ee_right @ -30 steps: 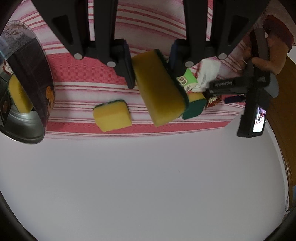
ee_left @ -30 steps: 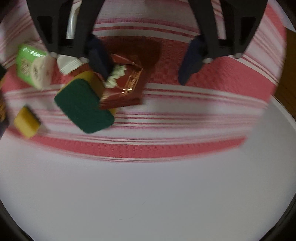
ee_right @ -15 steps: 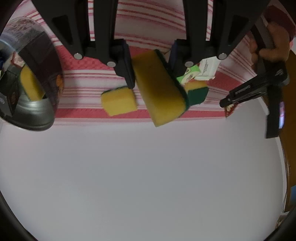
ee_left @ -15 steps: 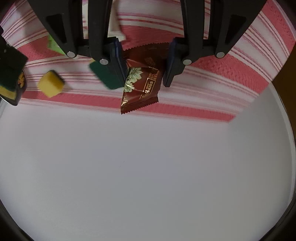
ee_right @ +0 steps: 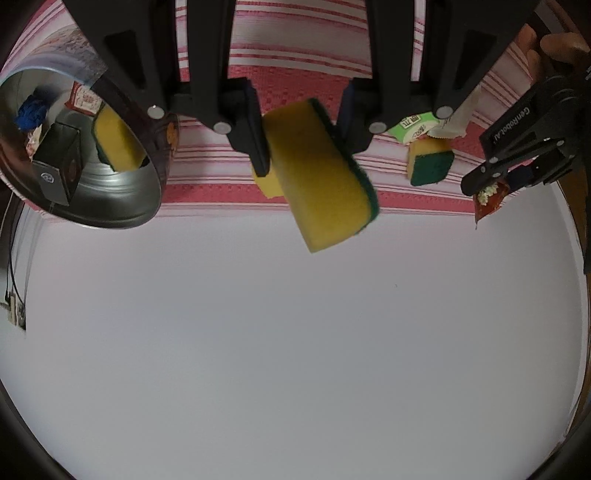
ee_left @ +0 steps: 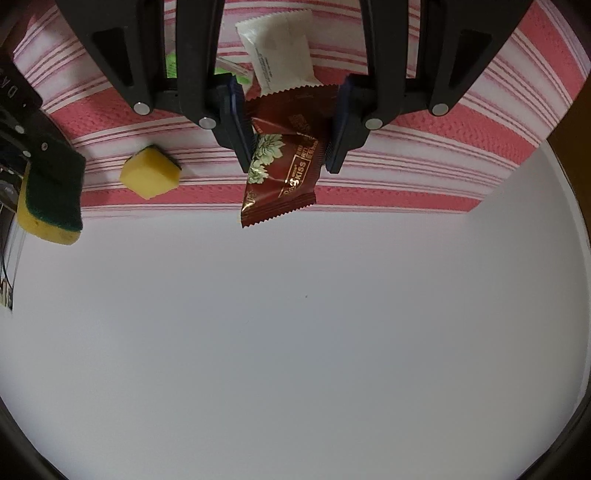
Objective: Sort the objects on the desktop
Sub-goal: 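Carry the red packet and yellow-green sponge over the silver tin with both tools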
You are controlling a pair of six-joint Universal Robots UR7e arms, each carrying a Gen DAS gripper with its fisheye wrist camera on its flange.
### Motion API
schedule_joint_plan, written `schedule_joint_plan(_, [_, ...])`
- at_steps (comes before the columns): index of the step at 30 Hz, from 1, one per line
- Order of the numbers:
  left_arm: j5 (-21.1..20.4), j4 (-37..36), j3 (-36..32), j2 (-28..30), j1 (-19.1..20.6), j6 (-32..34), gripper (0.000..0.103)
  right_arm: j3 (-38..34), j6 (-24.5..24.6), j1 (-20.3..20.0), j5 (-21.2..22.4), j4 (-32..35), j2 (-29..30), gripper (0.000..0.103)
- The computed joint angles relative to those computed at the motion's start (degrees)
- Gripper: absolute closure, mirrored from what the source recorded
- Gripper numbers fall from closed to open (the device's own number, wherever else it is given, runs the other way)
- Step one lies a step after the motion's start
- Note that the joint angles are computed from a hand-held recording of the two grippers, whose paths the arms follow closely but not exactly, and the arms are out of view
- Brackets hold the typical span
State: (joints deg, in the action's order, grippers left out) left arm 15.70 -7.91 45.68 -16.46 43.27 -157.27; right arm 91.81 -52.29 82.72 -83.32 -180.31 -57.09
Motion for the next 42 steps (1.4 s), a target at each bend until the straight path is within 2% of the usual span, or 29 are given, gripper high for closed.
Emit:
schedule_joint_plan(7, [-0.6, -2.4, 2.8, -0.6, -1.4, -0.8, 0.062, 3.4, -2.5, 0.0, 0.5, -5.1, -1.5, 0.069])
schedule_joint_plan(15, [-0.7, -4.1, 3.5, -0.1, -2.9, 0.8, 0.062, 6.8, -1.7, -0.9, 0.4, -7.3, -4.0, 0.069])
schedule_joint_plan(23, [0.0, -5.9, 2.5, 1.5, -3.8, 2.9, 0.062, 6.4, -2.2, -2.4, 1.2, -8.0, -4.9, 0.069])
schedule_joint_plan(35, [2.2, 2.9, -6.9, 7.4, -4.8, -1.1, 0.062, 5.1, -2.3, -5.1, 3.0, -7.9, -6.4, 0.069])
schedule_joint_plan(42, [4.2, 11.9, -19.0, 14.2, -5.0, -3.2, 0.062, 3.8, -2.5, -6.2, 3.6, -8.6, -6.6, 0.069])
